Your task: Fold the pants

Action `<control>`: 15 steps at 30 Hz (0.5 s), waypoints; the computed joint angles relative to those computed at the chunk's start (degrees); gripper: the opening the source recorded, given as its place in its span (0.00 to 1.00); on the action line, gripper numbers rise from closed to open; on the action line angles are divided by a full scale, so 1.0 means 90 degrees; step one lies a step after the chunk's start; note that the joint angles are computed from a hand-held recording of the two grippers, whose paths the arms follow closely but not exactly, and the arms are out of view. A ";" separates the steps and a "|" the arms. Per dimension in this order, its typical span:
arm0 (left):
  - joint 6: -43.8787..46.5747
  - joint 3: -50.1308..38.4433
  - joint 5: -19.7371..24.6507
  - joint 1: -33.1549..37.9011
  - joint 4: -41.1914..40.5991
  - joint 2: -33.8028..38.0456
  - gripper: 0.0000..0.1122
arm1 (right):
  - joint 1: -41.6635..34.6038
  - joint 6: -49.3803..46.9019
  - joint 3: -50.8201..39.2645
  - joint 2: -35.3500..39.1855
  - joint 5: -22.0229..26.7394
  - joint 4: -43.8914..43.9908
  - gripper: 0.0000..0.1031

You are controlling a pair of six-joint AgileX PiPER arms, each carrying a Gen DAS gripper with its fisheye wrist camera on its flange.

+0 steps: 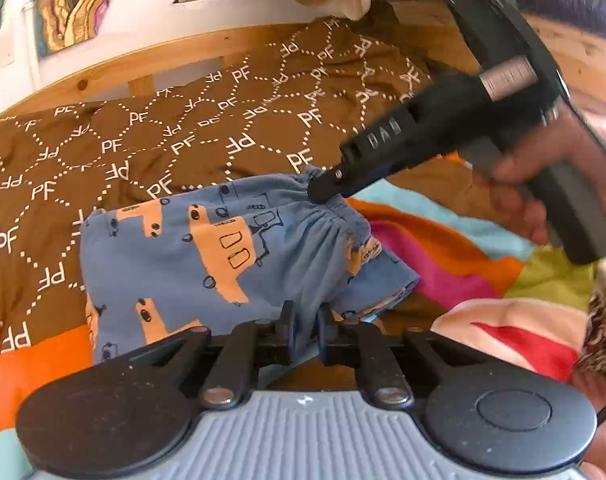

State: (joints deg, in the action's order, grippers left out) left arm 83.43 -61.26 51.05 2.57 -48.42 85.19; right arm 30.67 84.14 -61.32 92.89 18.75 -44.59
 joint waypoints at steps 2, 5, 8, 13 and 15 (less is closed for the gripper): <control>-0.0086 -0.0229 0.0367 0.0233 -0.0027 -0.0064 0.49 | 0.0333 0.0864 0.0076 -0.0061 0.0285 -0.1150 0.49; -0.0063 0.0154 -0.0586 0.0327 -0.0368 -0.0609 0.69 | 0.1012 0.0856 -0.0176 0.0033 0.1304 -0.2135 0.96; -0.1671 0.0594 -0.2292 -0.0114 0.0628 -0.0842 0.84 | 0.1567 0.0941 -0.0306 0.0251 0.2209 -0.2878 0.99; -0.4828 0.0135 -0.2184 -0.0500 0.3735 0.0119 0.91 | 0.1755 0.0947 -0.0086 0.0818 0.2457 -0.2860 0.99; -0.5545 -0.0031 -0.1672 -0.0428 0.4187 0.0182 0.92 | 0.1731 0.2106 0.0387 0.0762 0.2204 -0.3673 0.99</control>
